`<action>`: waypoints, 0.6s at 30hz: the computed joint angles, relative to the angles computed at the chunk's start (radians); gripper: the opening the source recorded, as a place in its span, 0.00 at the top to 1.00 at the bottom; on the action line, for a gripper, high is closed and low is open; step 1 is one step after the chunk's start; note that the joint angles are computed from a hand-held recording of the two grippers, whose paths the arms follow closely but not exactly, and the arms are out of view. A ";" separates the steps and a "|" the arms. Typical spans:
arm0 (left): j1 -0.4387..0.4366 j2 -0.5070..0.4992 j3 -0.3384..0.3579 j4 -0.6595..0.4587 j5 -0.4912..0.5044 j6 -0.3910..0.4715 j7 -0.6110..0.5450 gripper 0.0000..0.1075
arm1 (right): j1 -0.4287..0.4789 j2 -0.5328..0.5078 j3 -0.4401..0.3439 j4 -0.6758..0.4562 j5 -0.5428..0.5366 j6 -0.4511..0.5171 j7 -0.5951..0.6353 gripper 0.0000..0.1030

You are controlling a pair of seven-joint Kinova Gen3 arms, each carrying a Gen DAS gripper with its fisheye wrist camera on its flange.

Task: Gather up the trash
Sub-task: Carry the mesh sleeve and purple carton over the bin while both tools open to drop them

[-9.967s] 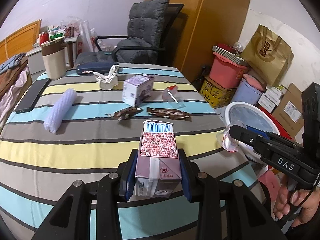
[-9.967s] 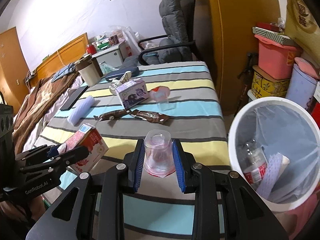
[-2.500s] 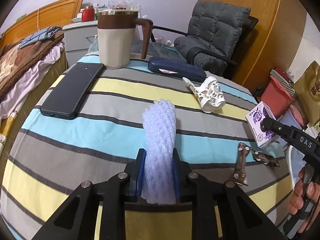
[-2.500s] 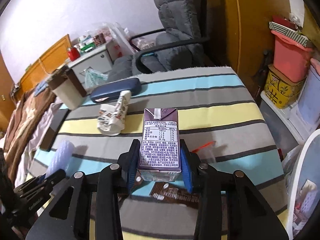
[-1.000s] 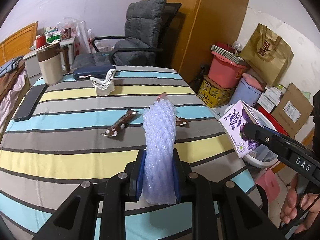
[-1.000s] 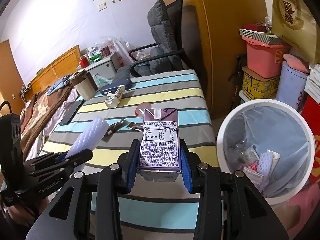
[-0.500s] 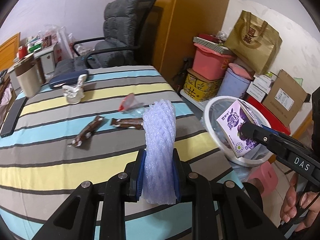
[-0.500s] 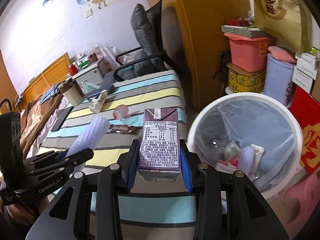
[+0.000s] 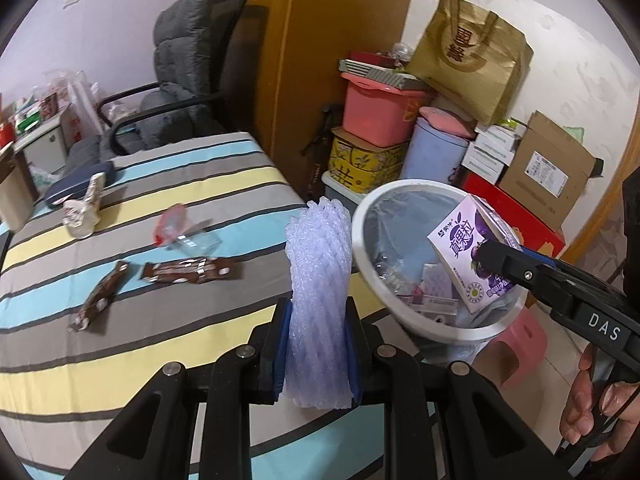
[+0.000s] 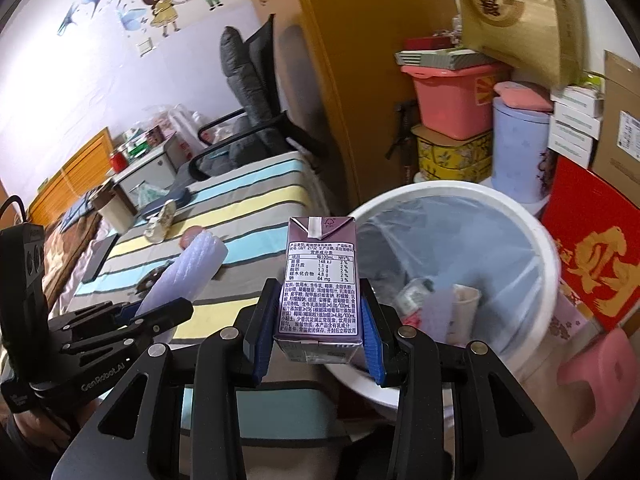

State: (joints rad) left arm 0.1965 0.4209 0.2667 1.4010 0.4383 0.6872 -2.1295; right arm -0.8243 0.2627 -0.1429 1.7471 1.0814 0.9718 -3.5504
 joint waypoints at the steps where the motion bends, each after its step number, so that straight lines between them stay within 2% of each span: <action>1: 0.005 0.004 0.002 -0.006 -0.002 0.002 0.000 0.77 | -0.001 -0.006 0.001 0.008 -0.001 0.007 -0.009 0.61; 10: 0.065 0.065 0.022 -0.091 -0.016 0.043 -0.004 0.77 | 0.016 -0.036 -0.015 0.057 -0.028 0.072 -0.072 0.61; 18: 0.124 0.135 0.020 -0.179 -0.047 0.087 0.022 0.77 | 0.046 -0.043 -0.024 0.078 -0.062 0.064 -0.075 0.61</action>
State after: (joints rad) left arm 0.3207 0.5561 0.2868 1.2219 0.3917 0.7745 -2.1080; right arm -0.7783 0.2194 -0.1664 1.8253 1.0192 1.0360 -3.6250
